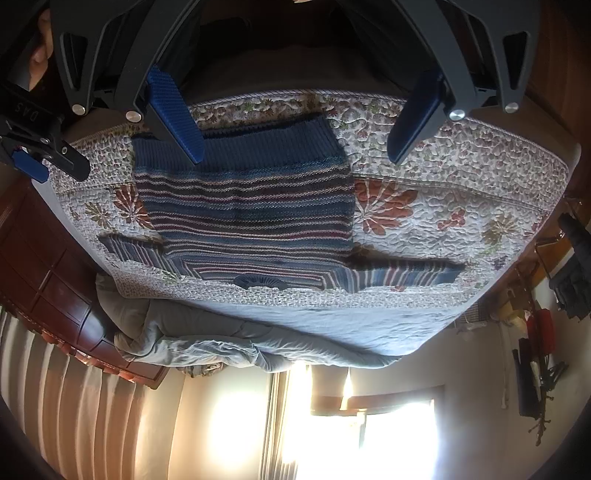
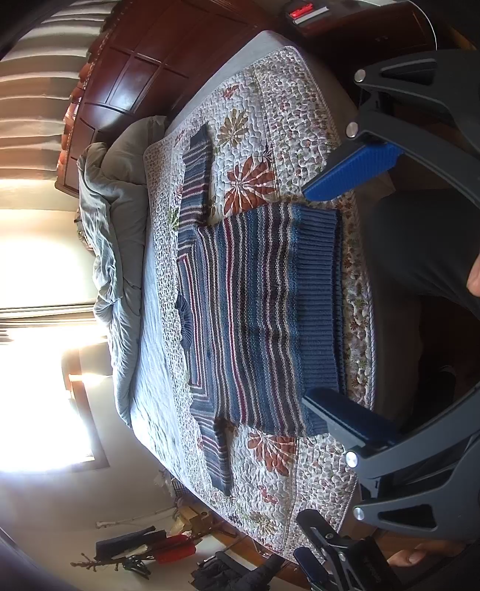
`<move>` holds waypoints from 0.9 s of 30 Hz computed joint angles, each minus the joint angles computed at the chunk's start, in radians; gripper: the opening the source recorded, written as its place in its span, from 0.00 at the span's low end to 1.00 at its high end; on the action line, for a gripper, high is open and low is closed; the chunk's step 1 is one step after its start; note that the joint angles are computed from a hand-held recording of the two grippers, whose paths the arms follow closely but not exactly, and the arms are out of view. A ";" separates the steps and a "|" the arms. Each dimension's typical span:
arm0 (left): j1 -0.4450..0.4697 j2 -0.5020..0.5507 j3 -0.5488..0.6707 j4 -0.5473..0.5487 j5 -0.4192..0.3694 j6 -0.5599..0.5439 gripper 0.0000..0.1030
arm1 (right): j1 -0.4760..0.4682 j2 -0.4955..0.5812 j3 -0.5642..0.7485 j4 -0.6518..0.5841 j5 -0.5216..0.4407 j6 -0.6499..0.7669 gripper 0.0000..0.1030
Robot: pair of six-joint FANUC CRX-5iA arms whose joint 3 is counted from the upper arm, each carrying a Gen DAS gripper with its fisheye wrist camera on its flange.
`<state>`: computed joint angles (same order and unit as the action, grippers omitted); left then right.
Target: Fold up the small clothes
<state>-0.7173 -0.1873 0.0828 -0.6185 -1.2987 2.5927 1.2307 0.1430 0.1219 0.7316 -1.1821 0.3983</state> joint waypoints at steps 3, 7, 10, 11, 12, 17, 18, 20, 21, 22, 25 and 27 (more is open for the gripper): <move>0.001 0.000 0.000 0.000 0.000 0.000 0.96 | 0.001 0.001 0.000 -0.002 0.000 -0.001 0.98; 0.003 -0.001 -0.004 0.003 0.005 0.000 0.96 | 0.000 0.005 0.001 -0.005 0.000 -0.001 0.98; 0.004 0.000 -0.003 0.004 0.005 -0.003 0.96 | -0.001 0.006 0.001 -0.007 0.001 -0.001 0.98; 0.004 0.001 -0.002 0.004 0.006 -0.004 0.96 | -0.001 0.006 0.001 -0.008 0.002 -0.001 0.98; 0.004 0.001 -0.002 0.004 0.006 -0.004 0.96 | -0.001 0.006 0.001 -0.008 0.002 -0.001 0.98; 0.004 0.001 -0.002 0.004 0.005 -0.005 0.96 | -0.002 0.003 -0.002 -0.008 0.003 -0.002 0.98; 0.004 0.001 -0.002 0.004 0.005 -0.005 0.96 | -0.002 0.003 -0.002 -0.008 0.003 -0.002 0.98; 0.004 0.001 -0.002 0.004 0.005 -0.005 0.96 | -0.003 0.001 -0.005 -0.010 0.005 -0.001 0.98; 0.004 0.001 -0.003 0.004 0.005 -0.005 0.96 | -0.003 0.001 -0.005 -0.010 0.005 -0.001 0.98; 0.004 0.001 -0.003 0.004 0.005 -0.005 0.96 | -0.003 0.000 -0.006 -0.010 0.005 -0.002 0.98; 0.004 0.001 -0.003 0.004 0.005 -0.005 0.96 | -0.004 -0.001 -0.008 -0.010 0.006 -0.002 0.98; 0.003 0.001 -0.003 0.004 0.005 -0.004 0.96 | -0.008 -0.003 -0.012 -0.012 0.008 -0.003 0.98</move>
<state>-0.7139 -0.1858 0.0797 -0.6148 -1.2932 2.5889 1.2231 0.1395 0.1104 0.7196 -1.1745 0.3958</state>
